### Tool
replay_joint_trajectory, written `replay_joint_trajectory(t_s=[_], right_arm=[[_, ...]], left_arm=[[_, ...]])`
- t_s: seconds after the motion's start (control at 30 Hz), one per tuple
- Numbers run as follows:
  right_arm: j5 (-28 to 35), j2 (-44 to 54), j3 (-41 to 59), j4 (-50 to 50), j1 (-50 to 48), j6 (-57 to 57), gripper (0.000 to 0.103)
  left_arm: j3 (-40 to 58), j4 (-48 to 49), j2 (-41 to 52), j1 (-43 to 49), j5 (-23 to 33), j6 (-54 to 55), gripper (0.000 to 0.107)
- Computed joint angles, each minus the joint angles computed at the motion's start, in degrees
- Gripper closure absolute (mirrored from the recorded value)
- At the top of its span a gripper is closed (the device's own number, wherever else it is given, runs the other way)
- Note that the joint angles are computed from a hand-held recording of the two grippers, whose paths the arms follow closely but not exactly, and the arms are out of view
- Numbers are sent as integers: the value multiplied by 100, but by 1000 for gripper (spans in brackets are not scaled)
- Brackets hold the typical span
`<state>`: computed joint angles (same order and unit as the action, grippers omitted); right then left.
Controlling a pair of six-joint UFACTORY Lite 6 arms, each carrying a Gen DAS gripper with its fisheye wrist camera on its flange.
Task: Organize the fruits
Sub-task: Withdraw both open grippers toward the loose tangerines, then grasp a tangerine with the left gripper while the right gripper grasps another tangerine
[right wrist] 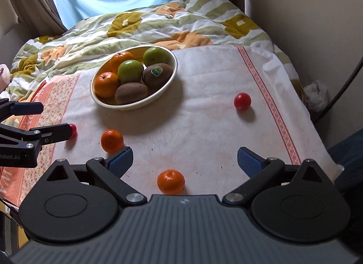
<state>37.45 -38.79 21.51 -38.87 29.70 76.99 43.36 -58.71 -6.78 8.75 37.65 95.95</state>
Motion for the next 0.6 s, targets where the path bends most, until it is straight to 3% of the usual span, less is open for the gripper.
replay_joint_trajectory(t_s=[0.23, 0.43, 0.6], right_arm=[[-108, 915, -285, -939, 864, 1887, 0], [-344, 1642, -288, -1505, 1121, 2606, 5], [-565, 1904, -359, -1868, 1074, 3103, 7]], left_arm=[[-10, -307, 859, -606, -546, 584, 24], [100, -785, 1466, -1018, -984, 1112, 38], [122, -1232, 1714, -1246, -1268, 1477, 43]])
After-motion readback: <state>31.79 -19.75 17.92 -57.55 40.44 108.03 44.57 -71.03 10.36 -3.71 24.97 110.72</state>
